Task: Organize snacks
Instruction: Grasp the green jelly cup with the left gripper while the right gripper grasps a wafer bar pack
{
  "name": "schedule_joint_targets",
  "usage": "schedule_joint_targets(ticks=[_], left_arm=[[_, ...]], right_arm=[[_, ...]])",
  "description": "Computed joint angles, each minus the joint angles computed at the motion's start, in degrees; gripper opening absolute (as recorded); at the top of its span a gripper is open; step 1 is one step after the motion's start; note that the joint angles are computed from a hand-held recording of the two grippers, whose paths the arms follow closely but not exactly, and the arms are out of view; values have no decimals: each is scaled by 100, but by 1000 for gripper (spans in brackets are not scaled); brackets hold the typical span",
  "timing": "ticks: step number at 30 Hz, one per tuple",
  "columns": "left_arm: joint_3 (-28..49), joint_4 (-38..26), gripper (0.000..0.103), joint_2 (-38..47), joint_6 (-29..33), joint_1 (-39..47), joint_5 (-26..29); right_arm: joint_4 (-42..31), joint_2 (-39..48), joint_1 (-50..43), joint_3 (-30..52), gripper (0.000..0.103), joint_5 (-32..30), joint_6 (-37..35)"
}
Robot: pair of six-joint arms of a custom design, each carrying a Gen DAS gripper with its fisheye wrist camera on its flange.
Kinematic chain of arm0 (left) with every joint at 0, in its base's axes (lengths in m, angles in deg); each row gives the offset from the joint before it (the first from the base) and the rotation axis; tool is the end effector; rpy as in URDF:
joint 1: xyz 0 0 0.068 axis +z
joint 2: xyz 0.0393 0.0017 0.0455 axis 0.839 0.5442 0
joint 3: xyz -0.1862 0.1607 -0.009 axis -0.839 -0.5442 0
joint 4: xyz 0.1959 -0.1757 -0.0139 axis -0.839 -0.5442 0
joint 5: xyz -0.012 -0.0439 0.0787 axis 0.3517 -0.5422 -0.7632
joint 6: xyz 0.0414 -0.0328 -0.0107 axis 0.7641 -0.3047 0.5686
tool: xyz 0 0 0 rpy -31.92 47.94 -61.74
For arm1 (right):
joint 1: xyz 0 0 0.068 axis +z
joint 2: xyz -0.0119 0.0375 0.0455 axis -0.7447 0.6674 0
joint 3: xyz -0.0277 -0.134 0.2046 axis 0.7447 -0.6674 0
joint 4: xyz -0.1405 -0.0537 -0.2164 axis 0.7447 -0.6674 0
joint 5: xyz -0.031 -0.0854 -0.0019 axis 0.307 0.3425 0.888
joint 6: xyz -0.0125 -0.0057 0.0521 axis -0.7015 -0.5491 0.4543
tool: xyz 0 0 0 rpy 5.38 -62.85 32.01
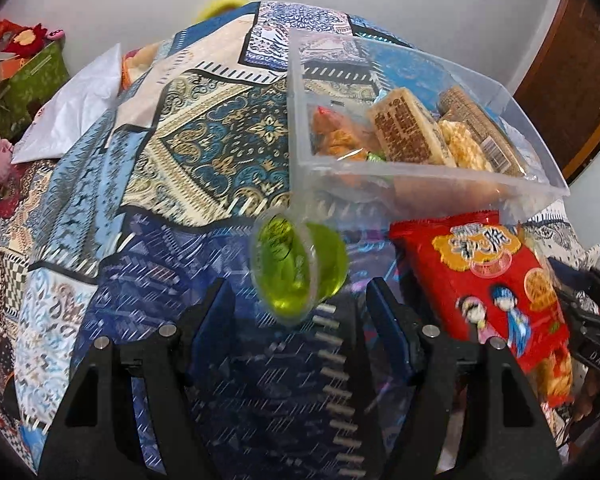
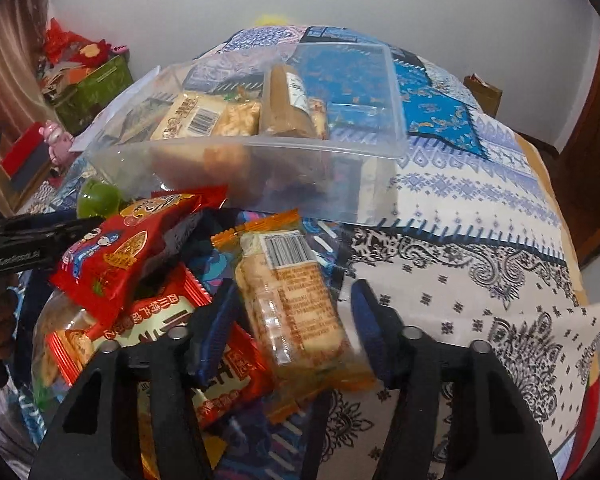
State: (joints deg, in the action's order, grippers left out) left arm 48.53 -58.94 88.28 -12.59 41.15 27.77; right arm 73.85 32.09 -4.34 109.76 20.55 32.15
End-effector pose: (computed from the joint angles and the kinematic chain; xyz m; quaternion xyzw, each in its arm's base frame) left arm 0.2382 -0.0675 0.0828 -0.0039 0.9623 -0.0702 0.2628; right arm 0.2016 0.1833 0.0827 -0.1279 0.9429 0.0848 0.2956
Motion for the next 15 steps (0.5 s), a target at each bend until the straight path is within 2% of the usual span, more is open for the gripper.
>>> schedule_joint_targets(ticks=[8, 9, 11, 15], left_arm=[[544, 284, 68, 926, -227, 141, 141], [524, 342, 67, 927, -248, 130, 106], [496, 410, 55, 925, -242, 94, -41], [326, 508, 54, 796, -220, 49, -154]], right_arm=[[130, 141, -16, 55, 34, -30, 13], [114, 107, -23, 37, 33, -49, 19], [99, -6, -12, -41, 32, -50, 60], [94, -178, -17, -168, 32, -79, 159]])
